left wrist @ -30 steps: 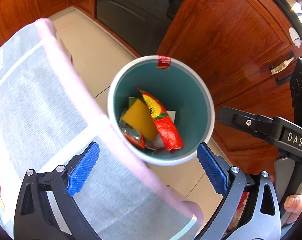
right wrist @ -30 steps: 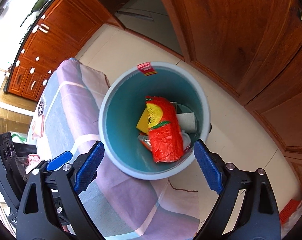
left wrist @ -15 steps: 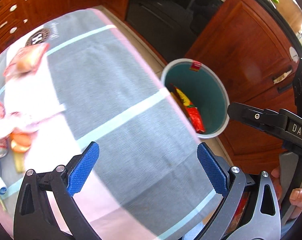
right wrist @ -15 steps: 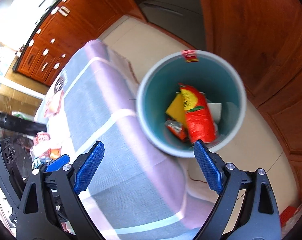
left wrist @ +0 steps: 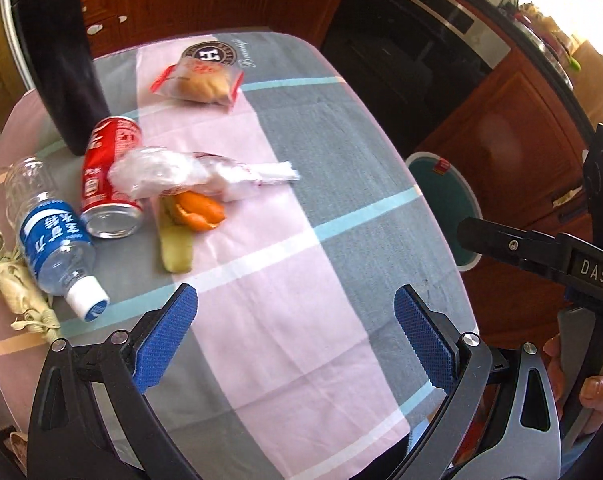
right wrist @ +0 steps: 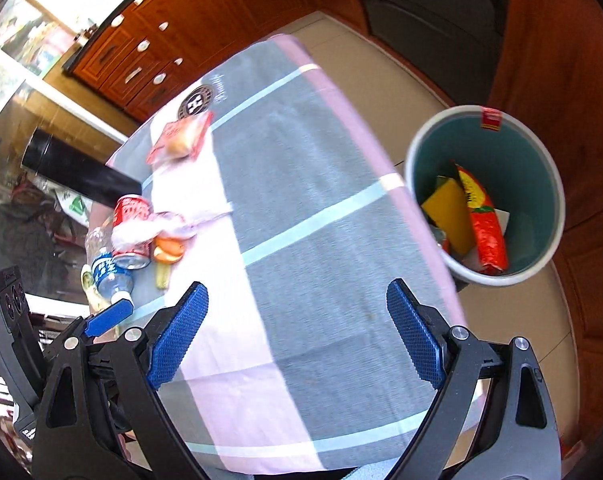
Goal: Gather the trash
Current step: 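Move both tools back toward the table, then grasp the clear plastic bag with the right tool while the left tool grasps the orange peel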
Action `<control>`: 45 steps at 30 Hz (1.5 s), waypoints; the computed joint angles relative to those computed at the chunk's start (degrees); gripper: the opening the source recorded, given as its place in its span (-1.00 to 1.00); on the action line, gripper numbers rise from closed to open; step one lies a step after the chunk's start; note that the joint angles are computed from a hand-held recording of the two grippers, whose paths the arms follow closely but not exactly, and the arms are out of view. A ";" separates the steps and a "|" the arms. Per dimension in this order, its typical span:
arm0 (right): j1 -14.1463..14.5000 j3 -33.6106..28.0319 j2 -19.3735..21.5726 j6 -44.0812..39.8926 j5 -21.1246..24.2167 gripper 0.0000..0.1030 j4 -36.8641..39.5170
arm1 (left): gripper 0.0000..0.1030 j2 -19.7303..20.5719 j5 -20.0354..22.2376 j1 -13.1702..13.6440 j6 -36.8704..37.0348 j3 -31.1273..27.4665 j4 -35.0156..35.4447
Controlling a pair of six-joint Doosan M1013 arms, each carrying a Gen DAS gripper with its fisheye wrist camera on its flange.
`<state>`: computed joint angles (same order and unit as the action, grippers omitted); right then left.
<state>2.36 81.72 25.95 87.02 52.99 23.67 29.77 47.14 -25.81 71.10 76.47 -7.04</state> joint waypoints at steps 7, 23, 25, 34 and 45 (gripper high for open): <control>3.68 -2.04 0.45 0.82 0.87 0.68 -2.90 | 0.92 -3.58 -2.86 2.65 -2.07 5.01 1.04; 10.03 -10.10 6.49 -3.00 4.97 0.68 -7.02 | 0.92 -6.15 -6.39 7.94 -4.23 10.34 2.45; 10.58 -11.36 7.63 -4.28 5.09 0.68 -7.69 | 0.92 -5.82 -6.32 8.29 -3.83 9.94 2.83; 11.69 -18.87 13.75 -6.27 7.31 0.68 -8.52 | 0.92 -3.27 -5.42 9.34 0.31 6.35 1.78; 11.10 -22.90 17.37 -7.75 9.66 -0.52 -5.98 | 0.92 -1.95 -3.88 8.94 0.01 4.57 2.40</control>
